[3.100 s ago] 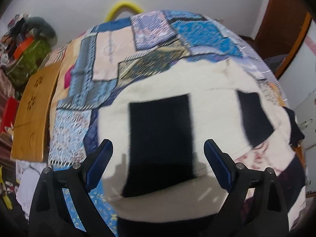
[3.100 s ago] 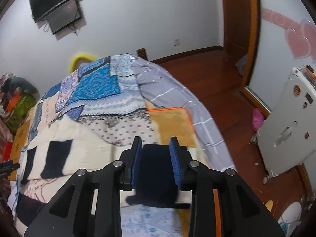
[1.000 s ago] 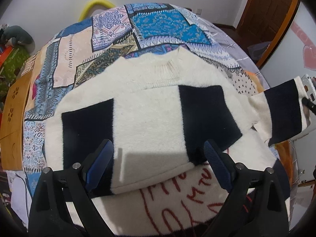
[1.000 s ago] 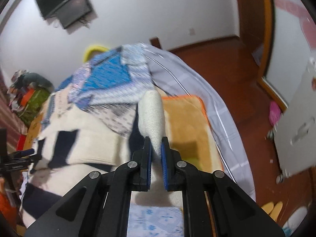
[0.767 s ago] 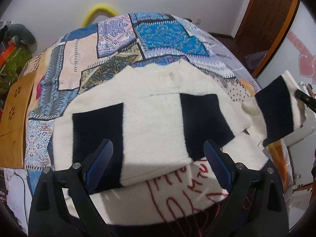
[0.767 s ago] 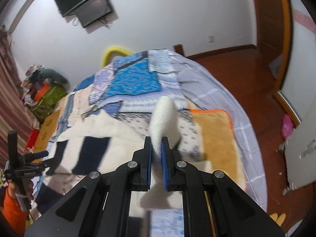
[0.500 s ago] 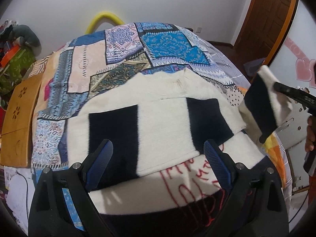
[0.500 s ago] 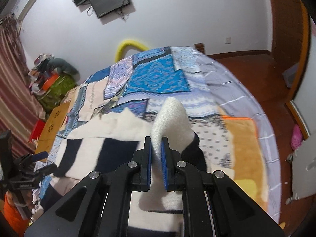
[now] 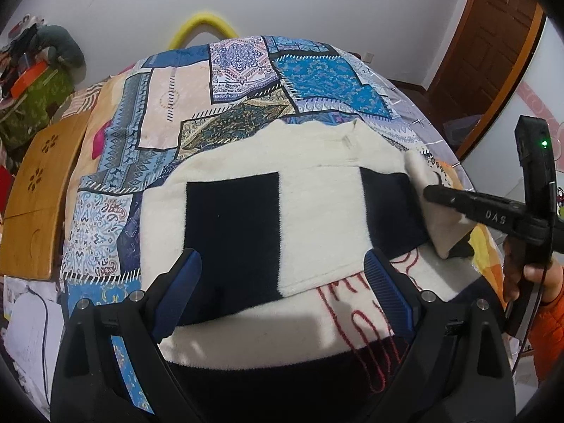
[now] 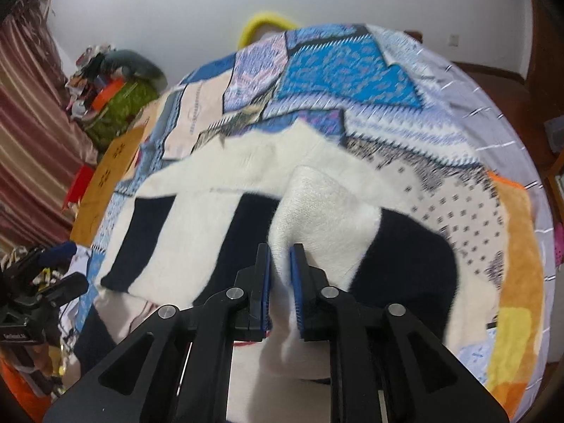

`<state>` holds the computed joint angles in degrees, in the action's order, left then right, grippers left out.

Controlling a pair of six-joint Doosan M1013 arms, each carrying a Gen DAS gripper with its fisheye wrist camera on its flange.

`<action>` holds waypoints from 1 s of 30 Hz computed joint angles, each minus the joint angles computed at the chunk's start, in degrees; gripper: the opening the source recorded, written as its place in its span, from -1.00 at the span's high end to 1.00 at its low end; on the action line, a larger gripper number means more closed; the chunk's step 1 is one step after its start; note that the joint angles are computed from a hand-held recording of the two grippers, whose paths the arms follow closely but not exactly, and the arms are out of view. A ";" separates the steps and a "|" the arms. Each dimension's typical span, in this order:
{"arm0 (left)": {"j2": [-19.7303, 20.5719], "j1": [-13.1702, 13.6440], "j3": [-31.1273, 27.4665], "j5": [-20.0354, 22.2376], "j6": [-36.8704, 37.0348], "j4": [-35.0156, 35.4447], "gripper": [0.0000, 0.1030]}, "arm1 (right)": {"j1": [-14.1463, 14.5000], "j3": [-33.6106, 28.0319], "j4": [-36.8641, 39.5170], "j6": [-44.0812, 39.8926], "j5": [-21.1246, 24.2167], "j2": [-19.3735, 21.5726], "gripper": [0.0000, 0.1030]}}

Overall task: Fold small clothes
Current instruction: 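Carry the sleeve with the right tool across the sweater body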

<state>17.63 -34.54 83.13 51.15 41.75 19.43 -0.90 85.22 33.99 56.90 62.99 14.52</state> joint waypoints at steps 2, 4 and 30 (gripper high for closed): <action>0.19 -0.01 -0.07 0.19 0.12 -0.16 -0.82 | 0.32 0.09 -0.24 -0.08 0.38 0.02 0.72; 0.36 -0.09 -0.12 0.25 0.15 -0.34 -0.82 | 0.43 0.11 -0.47 -0.07 0.75 0.02 0.67; 7.57 -3.82 -10.83 2.81 11.15 -4.85 -0.82 | -10.05 2.65 -2.60 2.59 -4.50 -3.02 -0.31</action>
<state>25.19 -38.35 72.31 53.96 52.90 14.58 -10.95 87.86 31.39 59.48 58.49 11.49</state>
